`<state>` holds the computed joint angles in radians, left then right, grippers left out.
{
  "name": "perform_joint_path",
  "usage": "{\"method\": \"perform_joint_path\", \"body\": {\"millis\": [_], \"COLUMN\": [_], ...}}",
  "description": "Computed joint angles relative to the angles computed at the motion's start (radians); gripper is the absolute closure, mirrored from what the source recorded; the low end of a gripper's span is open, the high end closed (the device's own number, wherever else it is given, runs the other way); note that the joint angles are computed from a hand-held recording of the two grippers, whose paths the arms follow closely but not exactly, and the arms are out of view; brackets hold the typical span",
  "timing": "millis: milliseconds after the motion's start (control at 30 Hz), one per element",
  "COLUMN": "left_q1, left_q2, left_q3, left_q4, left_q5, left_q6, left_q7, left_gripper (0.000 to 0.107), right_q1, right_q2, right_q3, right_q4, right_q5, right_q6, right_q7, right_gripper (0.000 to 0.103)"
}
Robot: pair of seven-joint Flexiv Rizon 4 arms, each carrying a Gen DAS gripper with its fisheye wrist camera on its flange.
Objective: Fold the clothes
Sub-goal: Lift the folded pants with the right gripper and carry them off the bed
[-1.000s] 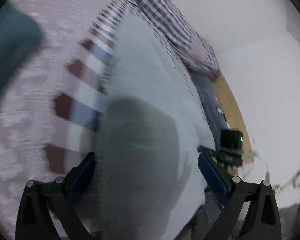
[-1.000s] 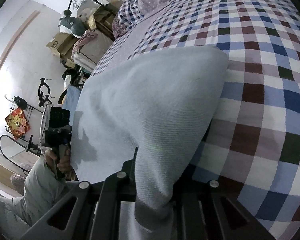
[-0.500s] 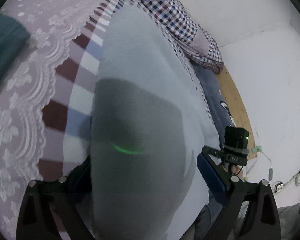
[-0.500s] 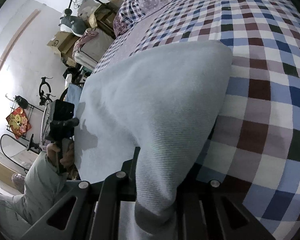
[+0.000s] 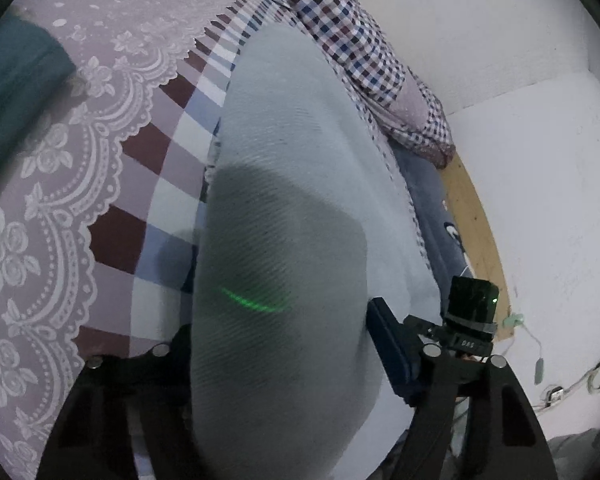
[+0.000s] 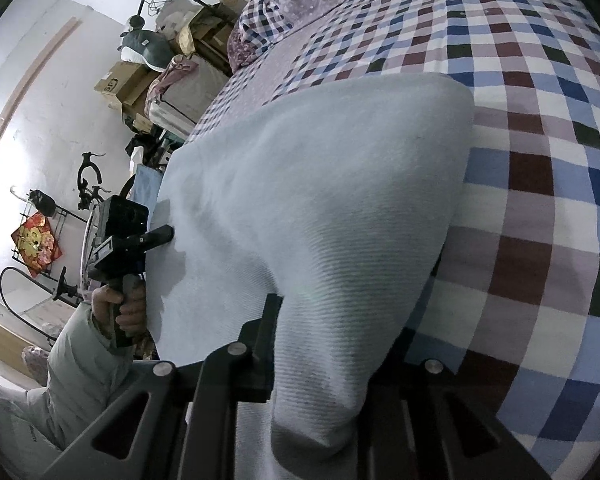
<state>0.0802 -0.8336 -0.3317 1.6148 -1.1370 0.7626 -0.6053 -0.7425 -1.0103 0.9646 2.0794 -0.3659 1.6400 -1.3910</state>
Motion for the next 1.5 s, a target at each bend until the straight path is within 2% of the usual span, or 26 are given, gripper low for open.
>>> {"method": "perform_joint_path", "body": {"millis": [133, 200, 267, 400, 567, 667, 833, 1000, 1133, 1267, 1433, 1500], "left_q1": [-0.008, -0.016, -0.018, -0.045, -0.074, -0.084, -0.114, -0.125, -0.125, -0.095, 0.008, 0.049], "left_q2": [0.021, 0.003, -0.004, 0.038, 0.093, 0.127, 0.2, 0.293, 0.363, 0.407, 0.4, 0.379], "left_q3": [-0.004, 0.005, 0.002, -0.005, -0.022, -0.032, -0.006, 0.069, 0.149, 0.205, 0.255, 0.263], "left_q4": [0.022, 0.006, 0.004, 0.047, 0.109, 0.147, 0.211, 0.267, 0.29, 0.284, 0.217, 0.17], "left_q5": [-0.02, -0.012, -0.017, -0.043, -0.121, -0.195, -0.354, -0.435, -0.4, -0.305, -0.128, -0.046], "left_q6": [0.024, 0.032, 0.046, 0.152, 0.275, 0.309, 0.328, 0.287, 0.265, 0.264, 0.24, 0.229], "left_q7": [0.029, 0.006, -0.008, 0.044, 0.108, 0.162, 0.26, 0.306, 0.297, 0.267, 0.206, 0.173], "left_gripper": [0.044, 0.048, 0.05, 0.057, 0.063, 0.066, 0.068, 0.068, 0.068, 0.068, 0.068, 0.068], "right_q1": [0.018, 0.022, 0.063, 0.157, 0.352, 0.461, 0.661, 0.852, 0.974, 1.107, 1.235, 1.32], "right_q2": [0.014, 0.009, 0.043, 0.115, 0.254, 0.324, 0.428, 0.494, 0.5, 0.465, 0.388, 0.353], "right_q3": [-0.014, -0.015, -0.054, -0.147, -0.338, -0.431, -0.571, -0.675, -0.73, -0.784, -0.827, -0.885], "right_q4": [-0.003, -0.009, -0.004, 0.012, 0.065, 0.103, 0.15, 0.159, 0.12, 0.023, -0.153, -0.24], "right_q5": [-0.001, 0.0, 0.007, 0.01, 0.029, 0.053, 0.113, 0.162, 0.172, 0.206, 0.227, 0.261], "right_q6": [0.004, 0.005, 0.029, 0.09, 0.206, 0.273, 0.348, 0.394, 0.419, 0.422, 0.375, 0.331], "right_q7": [0.004, 0.008, 0.02, 0.059, 0.12, 0.148, 0.186, 0.235, 0.287, 0.317, 0.355, 0.365], "right_gripper": [0.085, 0.085, 0.086, 0.09, 0.093, 0.094, 0.094, 0.094, 0.094, 0.094, 0.094, 0.094]}}
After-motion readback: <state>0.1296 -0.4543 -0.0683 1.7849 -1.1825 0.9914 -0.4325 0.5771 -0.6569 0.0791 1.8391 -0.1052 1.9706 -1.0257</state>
